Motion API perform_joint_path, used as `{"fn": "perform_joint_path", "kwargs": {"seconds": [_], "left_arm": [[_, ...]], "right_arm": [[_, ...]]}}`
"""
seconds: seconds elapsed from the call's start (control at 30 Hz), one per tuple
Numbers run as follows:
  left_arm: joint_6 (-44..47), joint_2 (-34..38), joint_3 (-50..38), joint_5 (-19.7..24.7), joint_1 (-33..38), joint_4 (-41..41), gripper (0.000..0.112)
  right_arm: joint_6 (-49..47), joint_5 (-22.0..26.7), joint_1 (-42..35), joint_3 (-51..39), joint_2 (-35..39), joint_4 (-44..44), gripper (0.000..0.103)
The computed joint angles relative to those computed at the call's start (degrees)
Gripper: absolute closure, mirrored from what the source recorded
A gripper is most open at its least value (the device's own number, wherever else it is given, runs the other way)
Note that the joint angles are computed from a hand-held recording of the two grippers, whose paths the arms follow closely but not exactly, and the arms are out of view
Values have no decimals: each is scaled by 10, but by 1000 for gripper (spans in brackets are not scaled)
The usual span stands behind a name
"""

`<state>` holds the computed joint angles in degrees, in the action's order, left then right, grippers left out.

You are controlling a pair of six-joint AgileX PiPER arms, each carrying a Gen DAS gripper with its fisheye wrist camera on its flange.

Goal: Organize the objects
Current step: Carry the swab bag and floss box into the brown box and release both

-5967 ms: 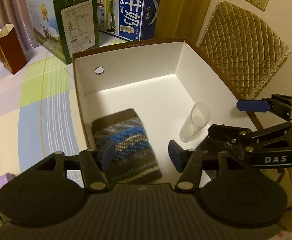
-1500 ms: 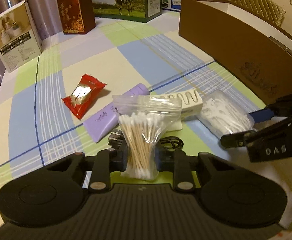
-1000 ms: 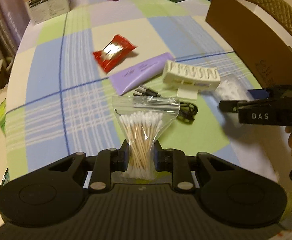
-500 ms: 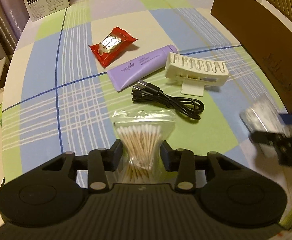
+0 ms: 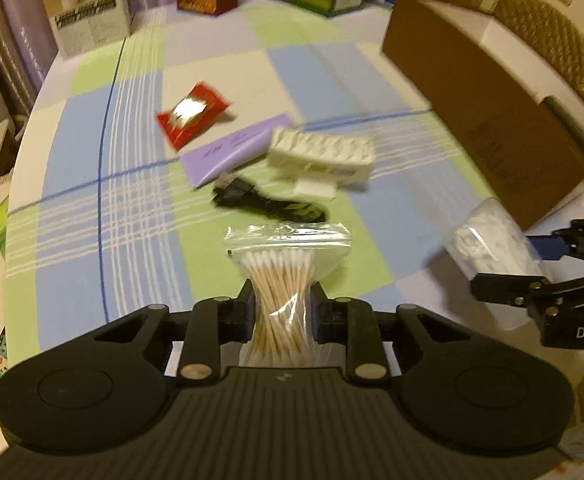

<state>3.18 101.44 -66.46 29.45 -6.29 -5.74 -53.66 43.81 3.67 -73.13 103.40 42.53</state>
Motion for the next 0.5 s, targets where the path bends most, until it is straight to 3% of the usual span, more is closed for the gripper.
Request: {"fn": "perform_joint_path", "kwargs": {"seconds": [0.2,0.5], "left_arm": [[-41,-23,-41,13,-49,11,91],[-104,14,-158,32,-140,53,91]], "right_arm": [[-40,45,-48,-23,-27,27,49],[-52,101,-146,-110,-10,22,49]]}}
